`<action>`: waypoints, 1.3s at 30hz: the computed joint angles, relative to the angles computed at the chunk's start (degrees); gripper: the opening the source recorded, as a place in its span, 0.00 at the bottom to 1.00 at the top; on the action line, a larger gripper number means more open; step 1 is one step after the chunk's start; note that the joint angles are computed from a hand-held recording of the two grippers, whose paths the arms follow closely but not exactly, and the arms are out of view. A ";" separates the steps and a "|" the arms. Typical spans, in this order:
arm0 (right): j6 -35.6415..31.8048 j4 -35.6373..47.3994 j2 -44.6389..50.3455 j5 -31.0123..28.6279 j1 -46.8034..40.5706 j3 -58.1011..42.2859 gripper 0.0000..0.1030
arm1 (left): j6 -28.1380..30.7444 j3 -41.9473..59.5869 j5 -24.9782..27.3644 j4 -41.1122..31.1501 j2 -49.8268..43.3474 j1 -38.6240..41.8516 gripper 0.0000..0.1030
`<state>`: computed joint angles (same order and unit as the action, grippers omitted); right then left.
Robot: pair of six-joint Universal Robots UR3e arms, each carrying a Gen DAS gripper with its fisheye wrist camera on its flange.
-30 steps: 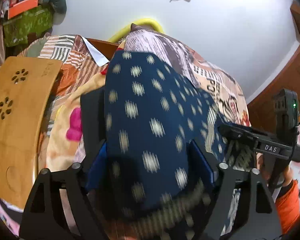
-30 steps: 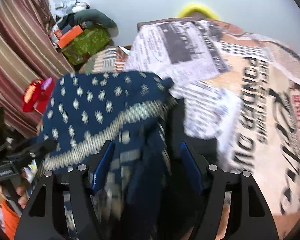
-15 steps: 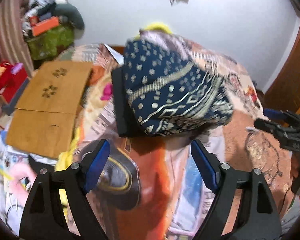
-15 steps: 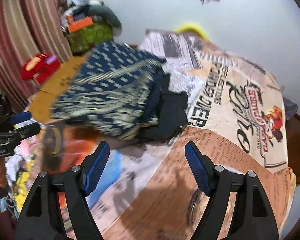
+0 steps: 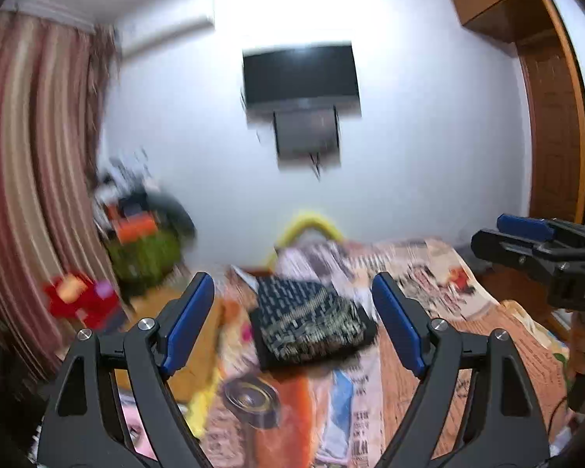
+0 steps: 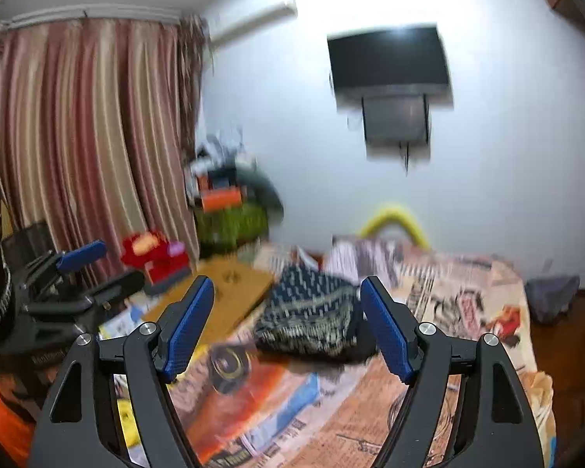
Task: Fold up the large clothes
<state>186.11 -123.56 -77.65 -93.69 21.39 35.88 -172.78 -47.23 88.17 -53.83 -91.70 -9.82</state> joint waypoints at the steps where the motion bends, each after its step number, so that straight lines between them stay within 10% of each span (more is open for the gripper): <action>1: 0.11 -2.75 -1.70 -1.22 0.92 3.15 0.72 | -0.15 -3.24 2.39 3.46 2.20 -2.24 0.80; 14: 0.35 -24.05 -8.85 -18.86 13.54 22.32 1.00 | -9.85 -26.51 5.47 17.73 20.02 -5.86 0.94; 39: 0.21 -22.28 -8.61 -26.54 17.33 24.01 1.00 | -10.04 -32.41 7.50 18.58 20.99 -6.43 0.97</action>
